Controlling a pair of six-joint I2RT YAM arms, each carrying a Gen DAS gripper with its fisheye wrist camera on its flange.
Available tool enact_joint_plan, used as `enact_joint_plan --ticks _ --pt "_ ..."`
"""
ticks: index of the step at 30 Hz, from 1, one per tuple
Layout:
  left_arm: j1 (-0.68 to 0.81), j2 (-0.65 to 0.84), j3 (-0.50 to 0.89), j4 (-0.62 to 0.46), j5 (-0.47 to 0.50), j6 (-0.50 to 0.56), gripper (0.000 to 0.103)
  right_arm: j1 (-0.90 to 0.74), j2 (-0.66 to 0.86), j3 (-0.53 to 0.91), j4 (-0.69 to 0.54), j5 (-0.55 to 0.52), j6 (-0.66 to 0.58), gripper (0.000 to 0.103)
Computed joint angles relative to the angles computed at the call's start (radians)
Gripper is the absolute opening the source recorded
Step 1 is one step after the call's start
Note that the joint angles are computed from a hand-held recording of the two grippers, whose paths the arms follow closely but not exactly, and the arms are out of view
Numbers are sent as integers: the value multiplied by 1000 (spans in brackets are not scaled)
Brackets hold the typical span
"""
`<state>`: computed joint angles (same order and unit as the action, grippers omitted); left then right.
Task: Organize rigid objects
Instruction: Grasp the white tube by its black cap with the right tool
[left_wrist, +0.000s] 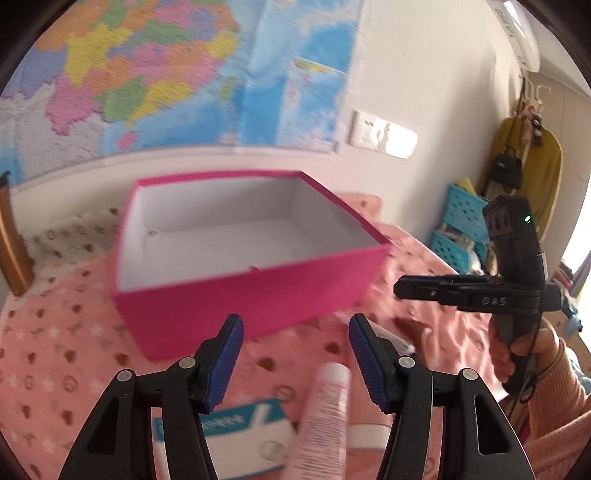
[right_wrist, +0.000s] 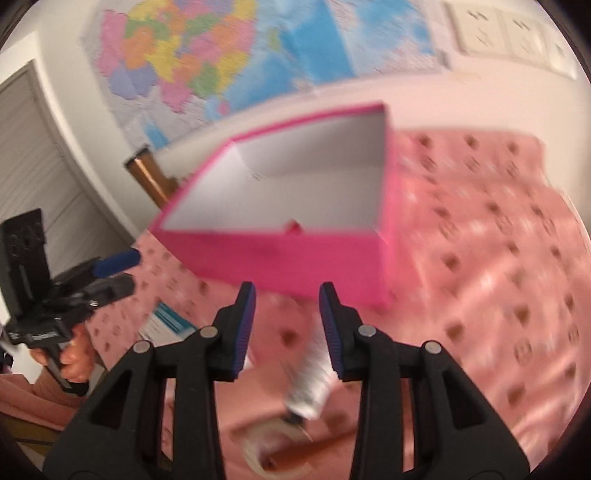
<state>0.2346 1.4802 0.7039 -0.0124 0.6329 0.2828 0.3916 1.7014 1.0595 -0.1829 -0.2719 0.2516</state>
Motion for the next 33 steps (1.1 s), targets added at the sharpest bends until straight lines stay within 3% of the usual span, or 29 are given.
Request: enact_joint_plan --ticks 6,12,23,29,33 --pt "-102 15 -14 -50 21 26 60 -75 -82 -177 20 12 49 38" --pt "-209 19 -43 -80 13 55 60 -87 -121 -242 37 -18 71 38" --pt "-284 80 -36 -76 -37 24 60 -8 -86 -234 105 -85 107 38" --pt "-265 92 -38 -67 -51 17 60 51 -22 -190 88 -11 97 38" --pt "-253 100 -33 -66 -55 15 60 56 -7 -189 102 8 109 29"
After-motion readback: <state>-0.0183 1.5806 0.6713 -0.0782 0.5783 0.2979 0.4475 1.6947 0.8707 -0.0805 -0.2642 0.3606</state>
